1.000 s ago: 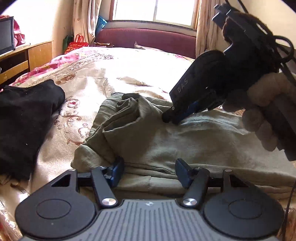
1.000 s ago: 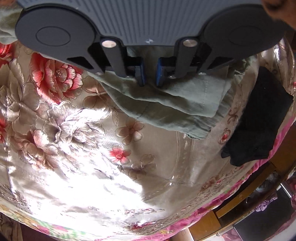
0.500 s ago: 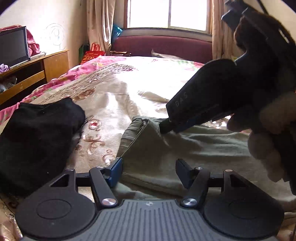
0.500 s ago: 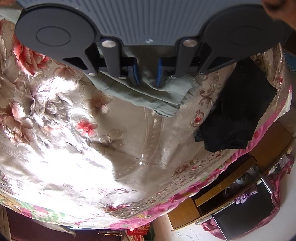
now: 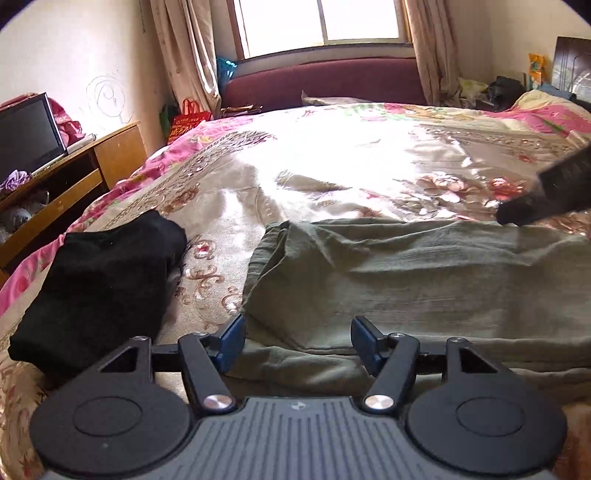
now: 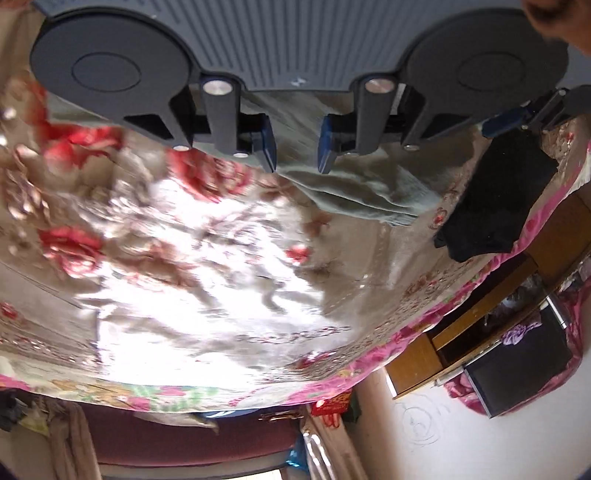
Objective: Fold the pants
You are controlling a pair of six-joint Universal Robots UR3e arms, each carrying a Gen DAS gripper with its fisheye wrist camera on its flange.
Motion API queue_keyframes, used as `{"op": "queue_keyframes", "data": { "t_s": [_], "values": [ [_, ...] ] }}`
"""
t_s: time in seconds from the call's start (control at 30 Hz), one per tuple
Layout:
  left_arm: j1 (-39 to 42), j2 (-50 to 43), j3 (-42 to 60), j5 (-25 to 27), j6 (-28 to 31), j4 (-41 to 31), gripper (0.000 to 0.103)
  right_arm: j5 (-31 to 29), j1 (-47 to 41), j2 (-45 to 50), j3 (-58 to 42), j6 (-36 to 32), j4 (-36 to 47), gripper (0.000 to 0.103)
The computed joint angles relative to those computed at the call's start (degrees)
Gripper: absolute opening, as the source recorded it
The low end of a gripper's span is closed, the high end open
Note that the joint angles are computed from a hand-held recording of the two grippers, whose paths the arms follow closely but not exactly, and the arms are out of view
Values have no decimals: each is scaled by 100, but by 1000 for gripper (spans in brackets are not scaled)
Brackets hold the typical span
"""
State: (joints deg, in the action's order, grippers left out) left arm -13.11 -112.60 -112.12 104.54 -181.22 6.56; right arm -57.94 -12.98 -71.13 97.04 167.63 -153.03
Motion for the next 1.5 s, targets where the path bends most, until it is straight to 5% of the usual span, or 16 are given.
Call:
{"op": "queue_keyframes", "data": {
  "t_s": [0.13, 0.27, 0.33, 0.43, 0.67, 0.8, 0.9, 0.97, 1.17, 1.23, 1.5],
  "values": [
    [-297, -122, 307, -32, 116, -130, 77, 110, -1529, -1378, 1752, -330, 308, 29],
    [-368, -293, 848, -537, 80, -923, 77, 698, -2718, -1953, 2508, -735, 1352, 29],
    [-573, -548, 1193, -367, 192, -1329, 76, 1121, -3123, -2034, 2711, -1139, 1944, 30],
    [-886, -703, 1403, 101, 374, -1473, 76, 1356, -3305, -1970, 2898, -1179, 1902, 31],
    [-1039, -435, 1423, -97, 440, -1605, 76, 1968, -3593, -1832, 2373, -2423, 3895, 31],
    [-1180, -502, 1607, -65, 529, -1739, 76, 2106, -3540, -1360, 2225, -2354, 4277, 30],
    [-1247, -516, 1653, -144, 643, -1757, 76, 2417, -3756, -1515, 2316, -2498, 4638, 11],
    [-1288, -585, 1774, -223, 717, -1823, 76, 2648, -3785, -1617, 2264, -2735, 4943, 11],
    [-1421, -846, 2221, -304, 798, -2235, 76, 2781, -3123, -727, 2150, -1279, 3020, 26],
    [-1454, -846, 2226, -359, 852, -2305, 76, 2757, -3153, -696, 2268, -1070, 2687, 5],
    [-1758, -916, 2435, -900, 903, -2381, 76, 2490, -4340, -1596, 2456, -2239, 4123, 3]
  ]
}}
